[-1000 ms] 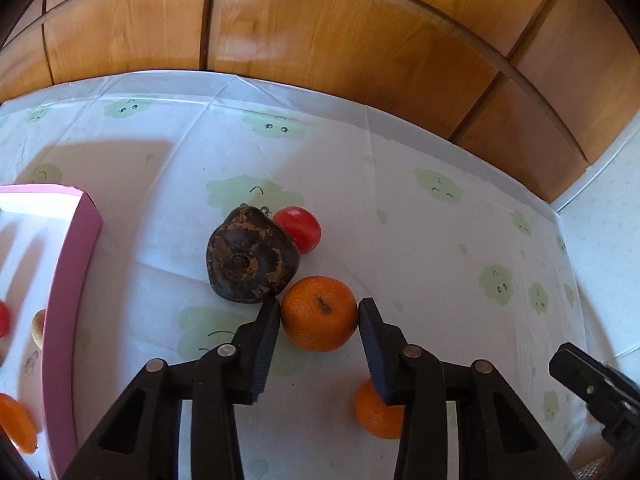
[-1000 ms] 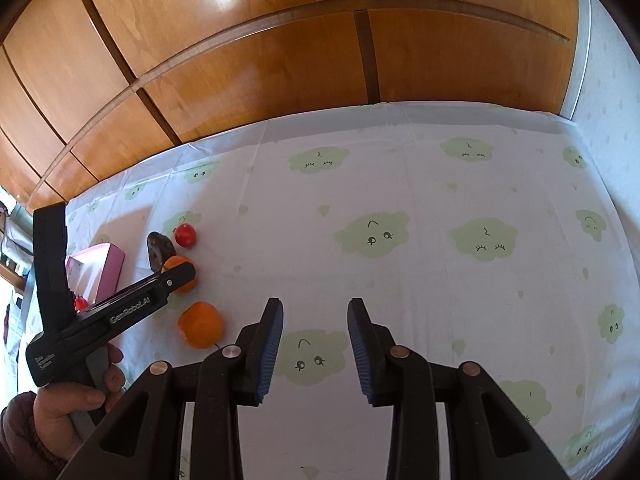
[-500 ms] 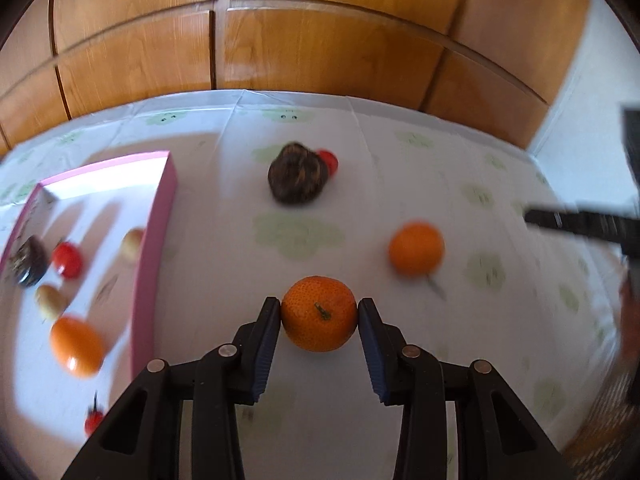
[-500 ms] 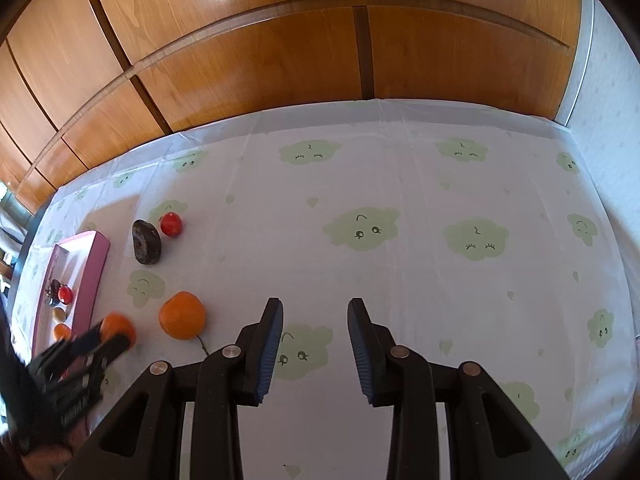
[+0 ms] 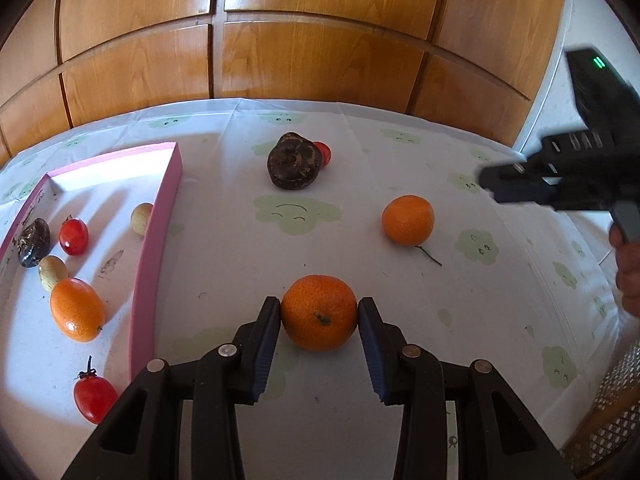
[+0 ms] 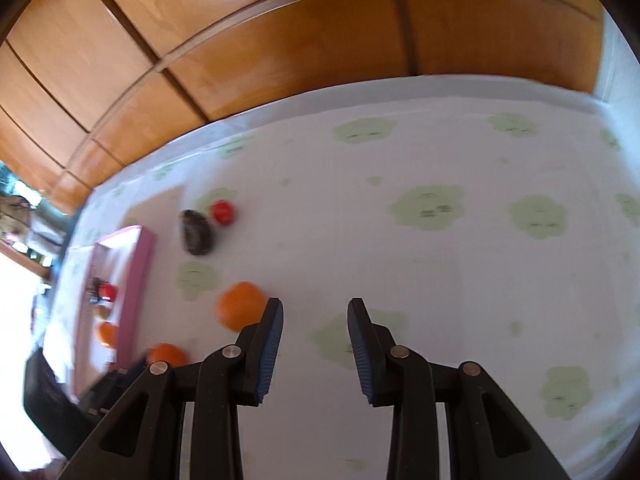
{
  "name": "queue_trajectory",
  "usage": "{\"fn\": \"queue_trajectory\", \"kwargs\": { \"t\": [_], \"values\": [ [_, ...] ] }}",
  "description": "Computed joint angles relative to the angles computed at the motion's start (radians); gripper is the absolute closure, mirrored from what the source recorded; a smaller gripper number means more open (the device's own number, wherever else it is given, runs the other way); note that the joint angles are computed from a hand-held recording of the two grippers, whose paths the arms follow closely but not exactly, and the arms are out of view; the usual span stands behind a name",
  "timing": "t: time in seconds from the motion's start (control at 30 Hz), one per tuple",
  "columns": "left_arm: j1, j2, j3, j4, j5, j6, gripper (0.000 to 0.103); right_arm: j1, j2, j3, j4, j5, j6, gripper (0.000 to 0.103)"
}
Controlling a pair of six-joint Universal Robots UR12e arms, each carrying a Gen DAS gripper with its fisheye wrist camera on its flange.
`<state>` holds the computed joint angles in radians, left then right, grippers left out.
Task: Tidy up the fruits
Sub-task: 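Grasp another red tomato with right tool while left tool holds mandarin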
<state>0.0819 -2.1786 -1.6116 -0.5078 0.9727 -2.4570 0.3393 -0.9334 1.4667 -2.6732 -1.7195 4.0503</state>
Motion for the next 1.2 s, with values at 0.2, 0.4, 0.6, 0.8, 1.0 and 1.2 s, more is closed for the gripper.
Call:
{"fn": "queue_trajectory", "kwargs": {
  "t": [0.2, 0.4, 0.6, 0.8, 1.0, 1.2],
  "values": [
    [0.008, -0.005, 0.001, -0.007, -0.03, -0.004, 0.063, -0.025, 0.09, -0.134, -0.04, 0.144, 0.016, 0.07],
    [0.012, -0.009, 0.004, -0.016, -0.052, 0.0, 0.063, -0.046, 0.185, -0.294, 0.043, 0.193, 0.059, 0.07],
    [0.011, -0.014, 0.013, -0.056, -0.05, 0.004, 0.063, -0.052, 0.262, -0.449, 0.235, 0.181, 0.032, 0.07],
    [0.013, -0.017, 0.01, -0.049, -0.057, -0.002, 0.063, -0.054, 0.305, -0.538, 0.379, 0.179, -0.027, 0.074],
    [0.014, -0.019, 0.017, -0.067, -0.059, -0.003, 0.063, -0.046, 0.282, -0.499, 0.384, 0.126, -0.054, 0.075],
    [0.011, -0.022, 0.035, -0.112, -0.051, 0.014, 0.062, -0.044, 0.16, -0.312, 0.312, 0.036, -0.043, 0.075]
  ]
}}
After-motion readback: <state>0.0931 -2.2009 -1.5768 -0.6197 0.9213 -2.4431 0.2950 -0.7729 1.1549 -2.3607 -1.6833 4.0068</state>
